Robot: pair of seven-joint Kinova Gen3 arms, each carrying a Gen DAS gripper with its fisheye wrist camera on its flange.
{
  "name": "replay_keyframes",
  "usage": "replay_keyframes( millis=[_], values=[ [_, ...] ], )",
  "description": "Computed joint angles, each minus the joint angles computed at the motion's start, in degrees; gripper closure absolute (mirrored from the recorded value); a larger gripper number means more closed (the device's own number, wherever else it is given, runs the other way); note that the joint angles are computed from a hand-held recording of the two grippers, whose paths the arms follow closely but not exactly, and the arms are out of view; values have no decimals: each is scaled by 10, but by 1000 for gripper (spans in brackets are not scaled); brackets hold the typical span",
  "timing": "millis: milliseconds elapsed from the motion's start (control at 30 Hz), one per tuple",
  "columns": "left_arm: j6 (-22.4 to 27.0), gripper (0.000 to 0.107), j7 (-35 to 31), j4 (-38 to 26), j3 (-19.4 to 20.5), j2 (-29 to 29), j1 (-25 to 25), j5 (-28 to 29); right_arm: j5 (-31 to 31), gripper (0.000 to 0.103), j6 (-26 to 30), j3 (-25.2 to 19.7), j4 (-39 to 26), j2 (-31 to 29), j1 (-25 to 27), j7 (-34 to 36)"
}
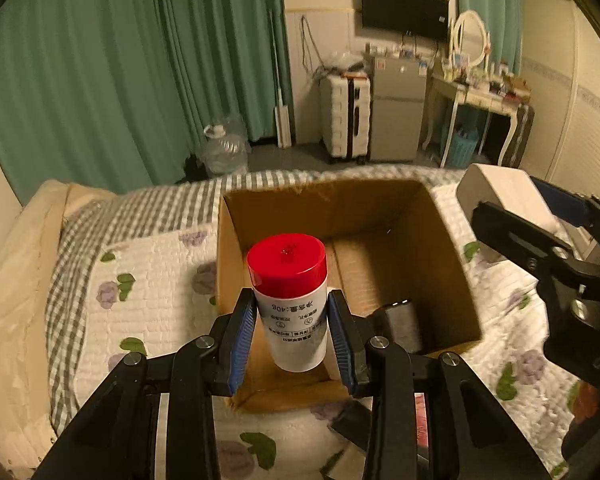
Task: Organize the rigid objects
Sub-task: 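Carry both items over the box and release them inside with both tools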
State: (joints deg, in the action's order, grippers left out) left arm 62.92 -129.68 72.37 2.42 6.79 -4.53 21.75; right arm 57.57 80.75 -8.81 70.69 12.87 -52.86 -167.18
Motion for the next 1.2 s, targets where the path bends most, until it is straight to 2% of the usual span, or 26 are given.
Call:
replay_keyframes(
  millis=[300, 433, 533, 667, 767, 1000, 1100, 1200],
  values=[
    [-3, 71, 68, -15, 12, 53, 53, -117, -29, 29, -65, 8, 47, 3, 40, -25],
    [11, 71, 81, -28, 15, 72, 59, -133, -36, 29, -80, 12, 56, 6, 50, -24],
    [2, 70, 76, -23, 18, 72, 58, -133, -41, 29, -89, 15, 59, 9, 56, -27],
    [-4, 67, 68, -24, 21, 73, 50, -116, -43, 28, -96, 18, 60, 11, 60, -29],
    [-23, 47, 55, -17, 22, 65, 41, -96, -41, 28, -104, 21, 61, 12, 63, -28],
    [-66, 45, 28, 0, 21, 52, 11, -30, -47, 28, -117, 28, 53, 18, 73, -19],
    [-65, 45, 11, 2, 23, 56, -8, 12, -54, 28, -133, 32, 53, 23, 82, -7],
    [-90, 45, -15, 26, 25, 43, -15, 33, -57, 27, -132, 37, 47, 33, 82, -2]
  ],
)
